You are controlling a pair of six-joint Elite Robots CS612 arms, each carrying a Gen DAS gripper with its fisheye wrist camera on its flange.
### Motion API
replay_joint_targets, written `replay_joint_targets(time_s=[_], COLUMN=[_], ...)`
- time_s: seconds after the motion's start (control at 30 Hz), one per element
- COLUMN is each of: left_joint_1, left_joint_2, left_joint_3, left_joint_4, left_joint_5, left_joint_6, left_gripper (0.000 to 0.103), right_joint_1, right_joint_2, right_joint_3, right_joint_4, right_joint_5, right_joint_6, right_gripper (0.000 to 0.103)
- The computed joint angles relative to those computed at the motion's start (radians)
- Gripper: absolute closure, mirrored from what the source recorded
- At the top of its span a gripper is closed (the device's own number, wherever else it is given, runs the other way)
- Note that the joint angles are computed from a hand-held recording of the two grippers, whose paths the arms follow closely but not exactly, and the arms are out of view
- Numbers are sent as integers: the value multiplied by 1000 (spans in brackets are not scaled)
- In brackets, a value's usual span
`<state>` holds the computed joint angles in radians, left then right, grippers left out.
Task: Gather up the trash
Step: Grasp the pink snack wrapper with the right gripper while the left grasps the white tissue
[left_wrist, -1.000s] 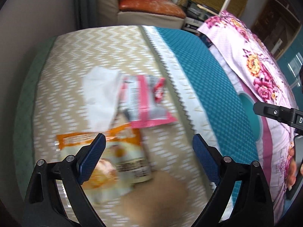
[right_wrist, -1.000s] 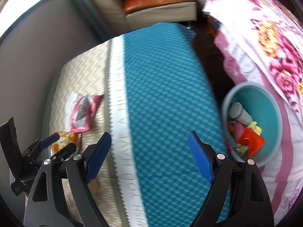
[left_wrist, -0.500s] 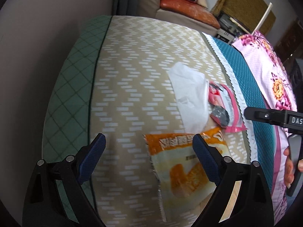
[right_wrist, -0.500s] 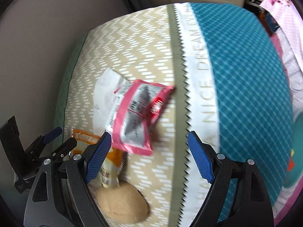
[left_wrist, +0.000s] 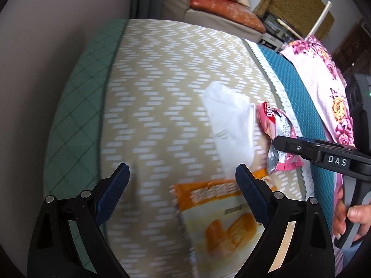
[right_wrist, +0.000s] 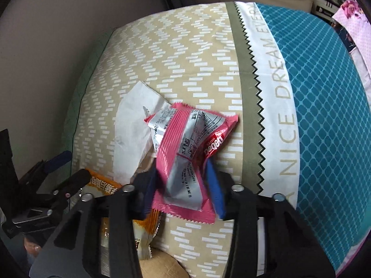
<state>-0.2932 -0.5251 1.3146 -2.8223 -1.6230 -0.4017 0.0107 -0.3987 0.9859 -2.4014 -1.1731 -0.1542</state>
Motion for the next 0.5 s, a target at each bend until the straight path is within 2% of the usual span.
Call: replay_joint_targets(time_s=[0.23,0.43,0.5], left_joint_1=[-23,-39,-49], left_joint_2=[57,85,90], left_joint_3=[-125,-175,-183], left_joint_4=[100,113,118], left_joint_5=[8,39,72], left_joint_6=[83,101,113], left_gripper=[10,11,17], right_joint_1=[-31,-64,-74], right_joint_2=[-37,-73,-78], right_joint_3=[68,129,140], right_joint_4=[-71,-137,-151], right_joint_5=[5,17,30], right_joint_6=[34,43,48], right_gripper=[70,70,69])
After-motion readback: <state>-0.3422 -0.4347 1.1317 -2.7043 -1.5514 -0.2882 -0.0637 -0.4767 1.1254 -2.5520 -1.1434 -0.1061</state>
